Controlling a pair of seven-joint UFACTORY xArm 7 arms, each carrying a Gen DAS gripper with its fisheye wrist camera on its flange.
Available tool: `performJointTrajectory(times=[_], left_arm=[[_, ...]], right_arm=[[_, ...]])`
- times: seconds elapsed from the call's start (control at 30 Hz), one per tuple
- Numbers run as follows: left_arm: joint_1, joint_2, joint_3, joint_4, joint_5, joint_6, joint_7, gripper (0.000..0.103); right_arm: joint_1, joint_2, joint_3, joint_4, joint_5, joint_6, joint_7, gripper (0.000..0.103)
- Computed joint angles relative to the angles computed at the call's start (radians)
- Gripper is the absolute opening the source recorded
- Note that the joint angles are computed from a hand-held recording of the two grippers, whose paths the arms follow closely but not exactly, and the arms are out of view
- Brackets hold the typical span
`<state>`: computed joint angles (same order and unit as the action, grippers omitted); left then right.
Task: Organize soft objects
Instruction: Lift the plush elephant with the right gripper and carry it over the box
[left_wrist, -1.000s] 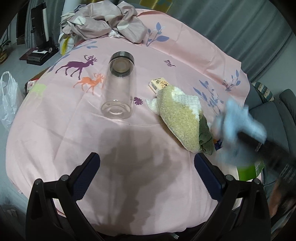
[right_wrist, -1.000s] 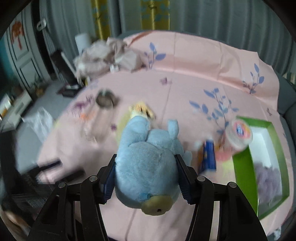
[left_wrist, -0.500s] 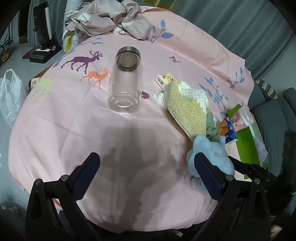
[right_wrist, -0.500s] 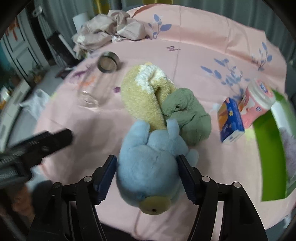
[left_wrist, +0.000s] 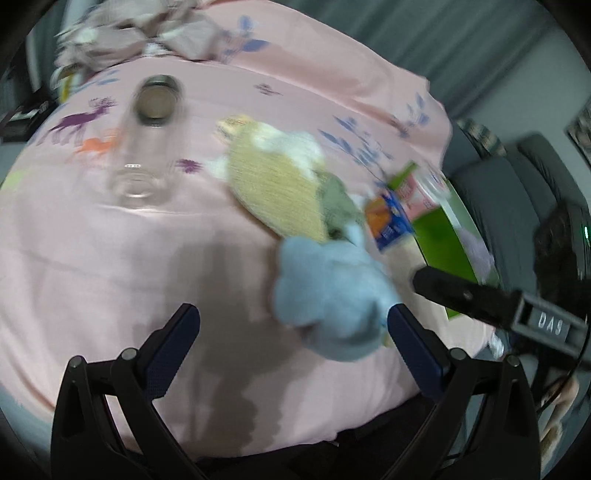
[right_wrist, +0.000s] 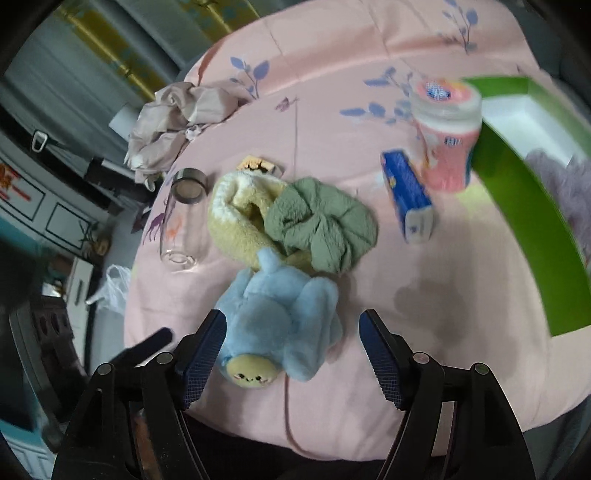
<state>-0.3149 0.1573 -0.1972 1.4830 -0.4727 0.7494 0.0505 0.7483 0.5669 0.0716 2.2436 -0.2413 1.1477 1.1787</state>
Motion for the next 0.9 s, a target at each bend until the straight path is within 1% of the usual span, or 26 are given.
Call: performJointTrajectory(times=[0.1, 0.17, 0.23, 0.27, 0.3, 0.33, 0.37, 0.4, 0.43, 0.47, 0.5, 0.53, 0.57, 0.63, 0.73, 0.8, 0.9], left_arm=[[-0.016, 0.030, -0.013, 0.029, 0.015, 0.017, 0.020, 0.101], [-0.020, 0.045, -0.020, 0.040, 0.007, 0.022, 0.037, 0.101], [-0.021, 0.063, -0.027, 0.058, -0.008, 0.026, 0.052, 0.101], [-0.025, 0.071, -0.026, 0.066, 0.001, 0.027, 0.051, 0.100], [-0.033, 0.079, -0.023, 0.073, 0.023, 0.027, 0.038, 0.100], [-0.033, 0.086, -0.025, 0.075, 0.022, 0.027, 0.038, 0.099], [-0.023, 0.098, -0.036, 0.086, -0.014, 0.044, 0.062, 0.092], [-0.016, 0.106, -0.042, 0.094, -0.039, 0.059, 0.075, 0.083], [-0.012, 0.115, -0.046, 0.104, -0.060, 0.069, 0.083, 0.079], [-0.011, 0.122, -0.050, 0.113, -0.074, 0.078, 0.089, 0.071], [-0.013, 0.128, -0.050, 0.123, -0.076, 0.087, 0.091, 0.070], [-0.020, 0.125, -0.047, 0.120, -0.064, 0.079, 0.085, 0.069], [-0.029, 0.122, -0.044, 0.119, -0.047, 0.071, 0.079, 0.069], [-0.041, 0.120, -0.042, 0.123, -0.021, 0.069, 0.067, 0.068], [-0.051, 0.098, -0.042, 0.112, 0.002, 0.045, 0.070, 0.067], [-0.057, 0.081, -0.044, 0.109, 0.012, 0.026, 0.084, 0.067], [-0.066, 0.061, -0.050, 0.115, 0.014, -0.011, 0.112, 0.067]], right_arm=[[-0.035, -0.032, 0.025, -0.097, 0.052, -0.122, 0.011, 0.076], [-0.048, -0.027, 0.032, -0.111, 0.074, -0.153, 0.013, 0.077], [-0.057, 0.007, 0.040, -0.080, 0.098, -0.152, -0.001, 0.077], [-0.062, 0.023, 0.044, -0.064, 0.114, -0.149, -0.008, 0.077], [-0.069, 0.027, 0.049, -0.074, 0.132, -0.167, -0.014, 0.077], [-0.078, 0.027, 0.055, -0.093, 0.152, -0.202, -0.021, 0.077], [-0.079, 0.031, 0.054, -0.098, 0.160, -0.213, -0.023, 0.077], [-0.070, 0.035, 0.043, -0.097, 0.150, -0.214, -0.016, 0.077], [-0.072, 0.030, 0.042, -0.110, 0.151, -0.228, -0.021, 0.077], [-0.070, 0.024, 0.039, -0.125, 0.147, -0.247, -0.020, 0.077], [-0.070, 0.021, 0.039, -0.131, 0.146, -0.254, -0.024, 0.076], [-0.074, 0.011, 0.044, -0.150, 0.151, -0.274, -0.033, 0.070], [-0.083, -0.001, 0.054, -0.177, 0.164, -0.305, -0.045, 0.069], [-0.079, -0.019, 0.051, -0.206, 0.160, -0.324, -0.043, 0.068], [-0.076, -0.064, 0.049, -0.275, 0.149, -0.394, -0.028, 0.068], [-0.068, -0.090, 0.041, -0.294, 0.120, -0.415, -0.016, 0.068], [-0.043, -0.124, 0.019, -0.296, 0.044, -0.416, 0.021, 0.068]])
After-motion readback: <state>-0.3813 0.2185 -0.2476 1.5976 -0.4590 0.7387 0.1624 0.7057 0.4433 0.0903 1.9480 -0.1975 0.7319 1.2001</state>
